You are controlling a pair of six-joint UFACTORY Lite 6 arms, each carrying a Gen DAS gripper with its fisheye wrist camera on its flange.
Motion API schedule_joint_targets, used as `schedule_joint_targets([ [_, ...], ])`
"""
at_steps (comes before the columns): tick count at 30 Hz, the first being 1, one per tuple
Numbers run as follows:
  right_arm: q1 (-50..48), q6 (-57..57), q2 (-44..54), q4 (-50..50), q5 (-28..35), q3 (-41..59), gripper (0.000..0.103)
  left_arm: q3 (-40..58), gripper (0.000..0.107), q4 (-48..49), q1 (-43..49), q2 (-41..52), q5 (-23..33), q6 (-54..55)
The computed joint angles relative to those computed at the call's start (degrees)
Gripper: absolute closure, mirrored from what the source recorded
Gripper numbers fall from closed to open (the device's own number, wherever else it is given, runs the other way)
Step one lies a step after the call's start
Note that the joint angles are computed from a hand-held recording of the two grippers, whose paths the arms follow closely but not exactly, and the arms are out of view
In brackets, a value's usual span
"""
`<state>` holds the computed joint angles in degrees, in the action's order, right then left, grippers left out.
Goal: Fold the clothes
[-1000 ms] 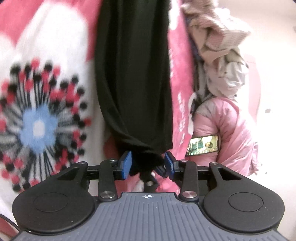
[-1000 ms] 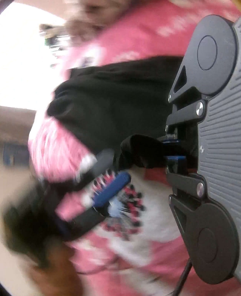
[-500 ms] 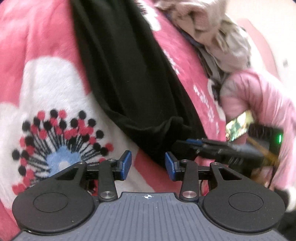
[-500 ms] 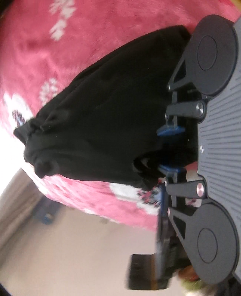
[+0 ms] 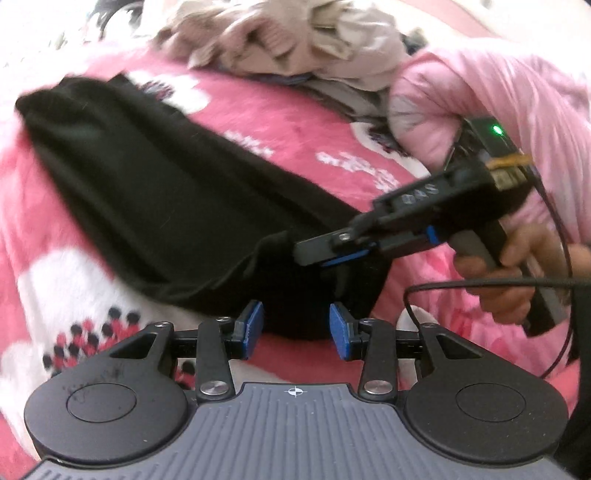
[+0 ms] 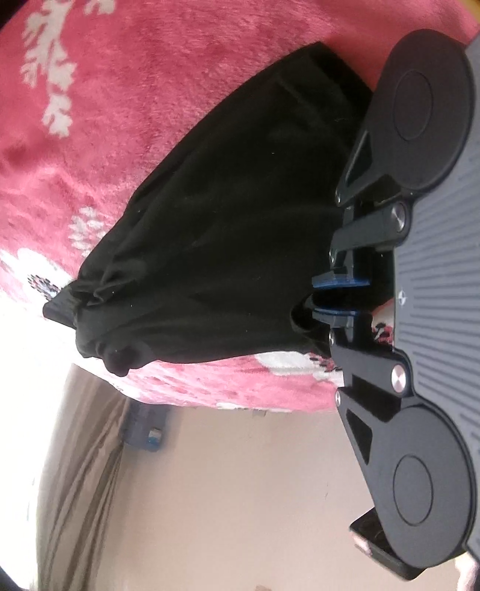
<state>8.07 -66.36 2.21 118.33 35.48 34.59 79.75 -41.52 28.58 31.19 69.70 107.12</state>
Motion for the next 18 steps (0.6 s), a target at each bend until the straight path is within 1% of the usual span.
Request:
schedule_joint_targets([
  [4,0.02,-0.57,0.04,0.58,1.28,-0.24,0.097,-4.21,0.068,-0.78,-1.26,-1.96,-4.67,1.36],
  [11,0.09,-1.24,0.33,-0.36,2.48,-0.04,0.098,-3.62,0.072,-2.03,-2.33,-0.59,-6.30,-1.69],
  [16,0.67,-2.12,0.56,-0.09,2.63,0.46,0.098,-4.41,0.079,-3.49,-3.40,-0.66,-7.34,-2.38],
  [18,0.81,-2.54,0.46,-0.11,2.41,0.61,0.098,-4.38,0.086,-3.87,-3.35,-0.49,-6.95,-2.30],
])
